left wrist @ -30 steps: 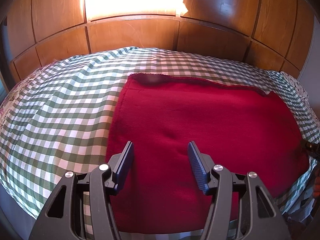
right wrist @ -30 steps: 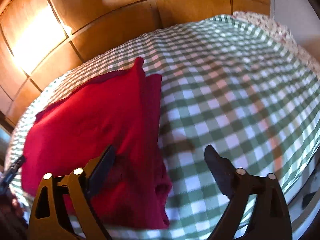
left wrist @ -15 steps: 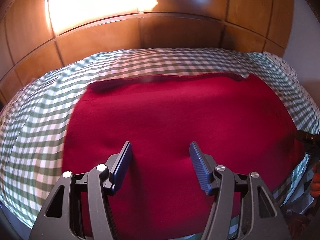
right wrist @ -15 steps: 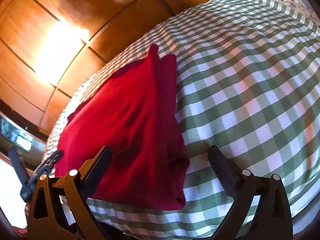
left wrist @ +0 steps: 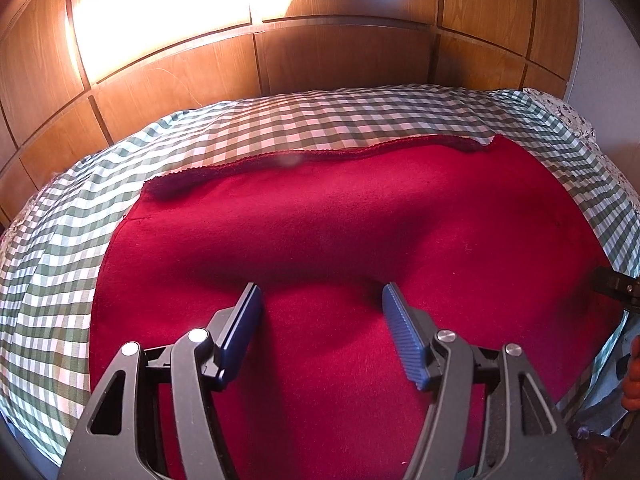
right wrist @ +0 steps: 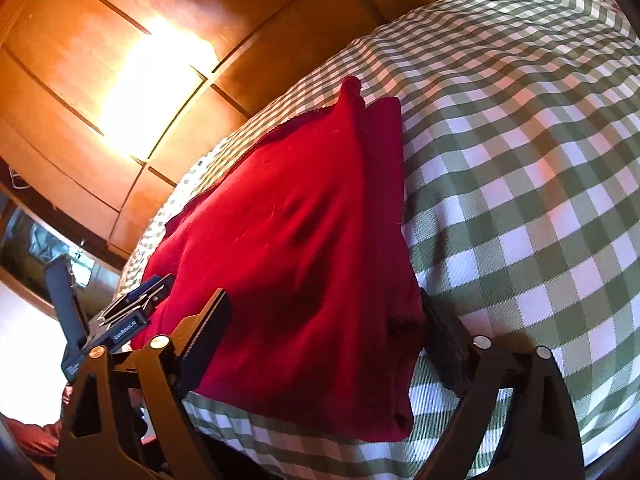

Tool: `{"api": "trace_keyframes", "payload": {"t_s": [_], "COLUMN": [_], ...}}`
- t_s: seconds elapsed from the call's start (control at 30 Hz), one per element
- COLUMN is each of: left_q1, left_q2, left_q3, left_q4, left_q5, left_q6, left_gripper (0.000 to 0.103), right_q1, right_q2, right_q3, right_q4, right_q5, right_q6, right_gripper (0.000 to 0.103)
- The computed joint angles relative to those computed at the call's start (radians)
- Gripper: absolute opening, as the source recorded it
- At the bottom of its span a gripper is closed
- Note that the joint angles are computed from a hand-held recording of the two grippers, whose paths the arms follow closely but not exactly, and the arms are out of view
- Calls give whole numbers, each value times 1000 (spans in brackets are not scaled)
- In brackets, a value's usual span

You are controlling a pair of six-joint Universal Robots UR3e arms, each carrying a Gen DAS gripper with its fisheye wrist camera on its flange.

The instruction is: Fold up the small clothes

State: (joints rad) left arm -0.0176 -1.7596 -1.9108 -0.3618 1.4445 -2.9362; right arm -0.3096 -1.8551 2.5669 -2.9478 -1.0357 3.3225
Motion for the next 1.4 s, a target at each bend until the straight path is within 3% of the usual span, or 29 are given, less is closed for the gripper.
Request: {"api": "trace_keyframes", "payload": {"t_s": [0.13, 0.4, 0.63, 0.87, 1.13, 1.3, 1.4], "left_q1": [11, 58, 134, 415, 797, 917, 925], "left_q2": [6, 48, 104, 217, 224, 192, 153], "left_q3": [-6, -38, -83, -63, 85, 156, 201], "left_q4": [-1, -20, -48, -314, -815, -1088, -1186], "left_q5": [-16, -78, -156, -407, -711, -815, -833], "left_q6": [-2, 5, 34, 158, 403, 560, 596], "left_gripper": [64, 64, 64, 63, 62, 62, 62], "right_q1": [29, 114, 208, 368, 620, 740, 809], "right_q2": [34, 86, 95, 140, 492, 747, 905], "right_q3": [-23, -115, -216, -416, -895, -1200, -1388], "right_q4": [-17, 32, 95, 143, 193, 308, 418], "right_q5": [-33, -88, -188, -255, -282, -261, -293], "right_q6": [8, 21, 61, 99, 74, 21, -25], "right_gripper": [78, 35, 29, 26, 26, 26, 26]}}
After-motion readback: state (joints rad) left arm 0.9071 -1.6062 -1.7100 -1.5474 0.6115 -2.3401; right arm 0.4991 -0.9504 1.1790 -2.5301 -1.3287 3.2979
